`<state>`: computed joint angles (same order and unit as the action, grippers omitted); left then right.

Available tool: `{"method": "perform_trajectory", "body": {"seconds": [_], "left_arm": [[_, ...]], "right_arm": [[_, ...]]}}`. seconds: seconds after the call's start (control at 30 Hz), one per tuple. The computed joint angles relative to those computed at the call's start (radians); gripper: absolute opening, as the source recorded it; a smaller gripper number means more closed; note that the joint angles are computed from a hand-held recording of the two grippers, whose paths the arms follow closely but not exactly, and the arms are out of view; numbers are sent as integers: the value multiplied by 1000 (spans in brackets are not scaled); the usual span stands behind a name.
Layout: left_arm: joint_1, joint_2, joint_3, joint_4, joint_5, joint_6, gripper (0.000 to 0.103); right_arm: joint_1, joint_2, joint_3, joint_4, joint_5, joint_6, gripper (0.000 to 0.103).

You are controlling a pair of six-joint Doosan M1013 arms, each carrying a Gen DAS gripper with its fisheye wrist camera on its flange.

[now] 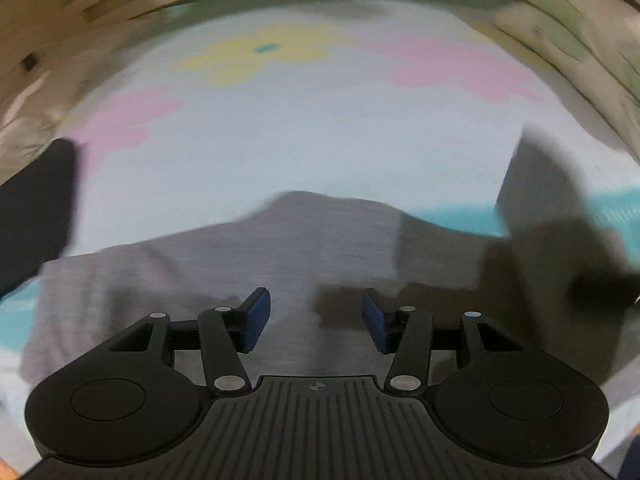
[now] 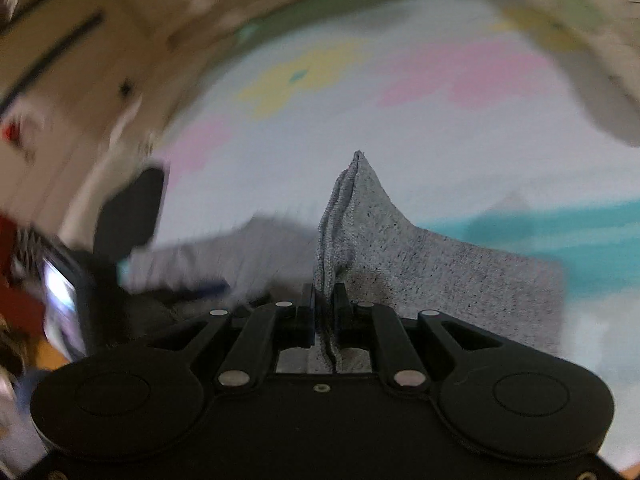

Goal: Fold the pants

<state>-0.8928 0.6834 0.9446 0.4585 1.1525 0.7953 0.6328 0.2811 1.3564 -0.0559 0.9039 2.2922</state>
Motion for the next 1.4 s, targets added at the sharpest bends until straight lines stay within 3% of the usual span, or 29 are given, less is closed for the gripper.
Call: {"method": "perform_trajectory", "body": {"seconds": [0.1,0.23,0.33,0.4,0.5,0.63,0.77,0.9,1.13,1.3,1.4], "left_arm": [[13,-20,41,39,-12,-54,49],[31,-33,72,-1,-38,-67,49],[33,-53,102,-30,-80,-47,49],[27,-57,103,-33,-99,-35,49],[25,-60,104,-42,-129,-24,49],[23,-67,114,-89,-174,14,50],[22,-51,104,-166,-170,86,50],[21,-32,92,-229,-146,141,50],[16,-14,93,-265,-141,179,52],[15,-21,114,-257,-172,157,59],[17,-27,127,-260,-190,162,60]], "right_arm": [[27,79,-61,29,57,-55,16],[79,149,-117,-41,154,-86,18],[104,157,-116,-95,161,-100,29],[98,137,-98,-79,127,-119,50],[84,99,-73,-81,81,-84,73],[80,46,-23,-206,81,52,75],[84,40,0,-395,226,226,75],[68,35,37,-401,277,278,75],[62,45,74,-324,269,190,77],[92,19,143,-414,174,312,96],[116,10,181,-492,131,358,99]]}}
